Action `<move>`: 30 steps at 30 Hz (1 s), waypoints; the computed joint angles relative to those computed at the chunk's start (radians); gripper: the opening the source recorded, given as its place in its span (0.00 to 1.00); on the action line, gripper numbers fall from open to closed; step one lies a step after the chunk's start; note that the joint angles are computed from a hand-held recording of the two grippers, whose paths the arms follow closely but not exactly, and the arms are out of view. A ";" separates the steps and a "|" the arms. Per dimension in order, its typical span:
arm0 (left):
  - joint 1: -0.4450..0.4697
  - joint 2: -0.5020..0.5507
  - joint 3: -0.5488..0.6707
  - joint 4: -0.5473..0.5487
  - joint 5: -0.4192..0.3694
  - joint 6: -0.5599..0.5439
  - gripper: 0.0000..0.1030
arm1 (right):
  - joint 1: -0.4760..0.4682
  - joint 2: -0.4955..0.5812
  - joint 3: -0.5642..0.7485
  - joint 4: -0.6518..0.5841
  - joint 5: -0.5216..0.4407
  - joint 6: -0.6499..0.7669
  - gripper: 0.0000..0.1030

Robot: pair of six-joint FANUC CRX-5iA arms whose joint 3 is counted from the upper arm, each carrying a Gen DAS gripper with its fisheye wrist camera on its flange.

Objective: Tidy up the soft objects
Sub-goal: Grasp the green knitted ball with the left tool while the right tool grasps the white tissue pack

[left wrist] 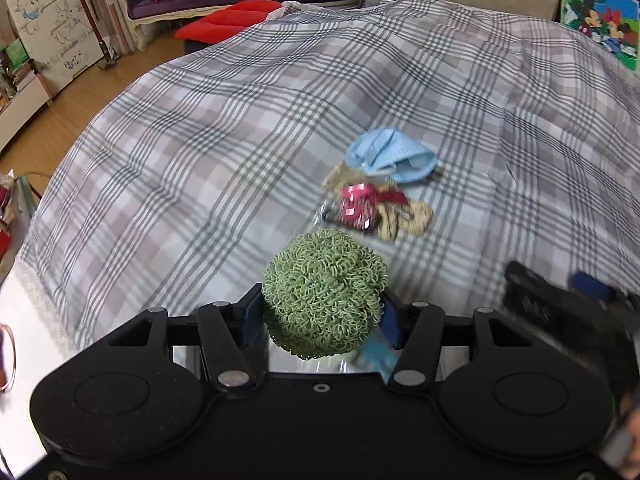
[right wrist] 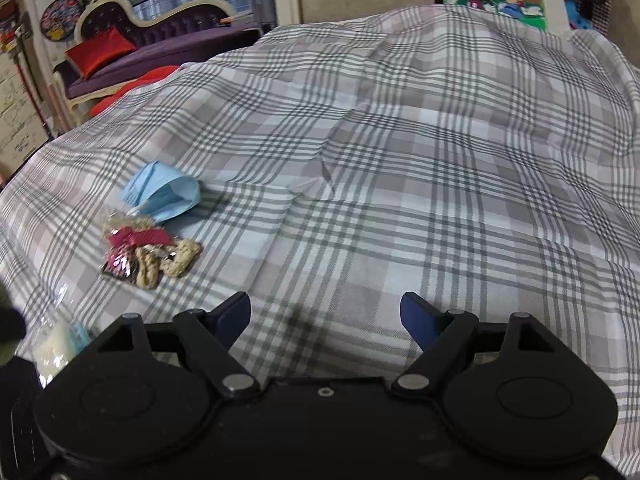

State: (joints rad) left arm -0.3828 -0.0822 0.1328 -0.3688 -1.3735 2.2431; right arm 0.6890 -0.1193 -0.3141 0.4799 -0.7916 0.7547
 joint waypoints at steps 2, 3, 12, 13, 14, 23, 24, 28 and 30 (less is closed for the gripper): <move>-0.018 -0.032 -0.019 -0.006 -0.022 0.019 0.53 | 0.004 -0.010 -0.004 -0.008 0.000 0.019 0.79; -0.028 -0.048 -0.028 -0.010 -0.035 0.030 0.53 | 0.008 -0.016 -0.008 -0.008 0.002 0.030 0.79; -0.108 -0.193 -0.128 -0.043 -0.121 0.143 0.53 | 0.021 -0.138 -0.013 -0.172 -0.037 0.236 0.79; -0.119 -0.208 -0.140 -0.051 -0.128 0.161 0.53 | 0.021 -0.168 -0.024 -0.194 -0.050 0.232 0.79; -0.128 -0.221 -0.152 -0.054 -0.134 0.179 0.53 | 0.025 -0.201 -0.040 -0.203 -0.064 0.216 0.79; -0.216 -0.308 -0.240 -0.080 -0.175 0.334 0.53 | 0.266 -0.462 -0.246 0.010 -0.181 -0.011 0.80; -0.231 -0.317 -0.249 -0.083 -0.177 0.351 0.53 | 0.295 -0.468 -0.263 0.044 -0.189 -0.029 0.80; -0.291 -0.330 -0.273 -0.095 -0.185 0.409 0.53 | 0.357 -0.445 -0.301 0.137 -0.205 -0.097 0.81; -0.299 -0.344 -0.294 -0.079 -0.173 0.428 0.53 | 0.364 -0.433 -0.301 0.157 -0.207 -0.107 0.81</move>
State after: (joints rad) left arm -0.6815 -0.4261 -0.1607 -0.4477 -1.5467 2.6711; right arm 1.0528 -0.5526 -0.6147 0.6365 -0.9987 0.6480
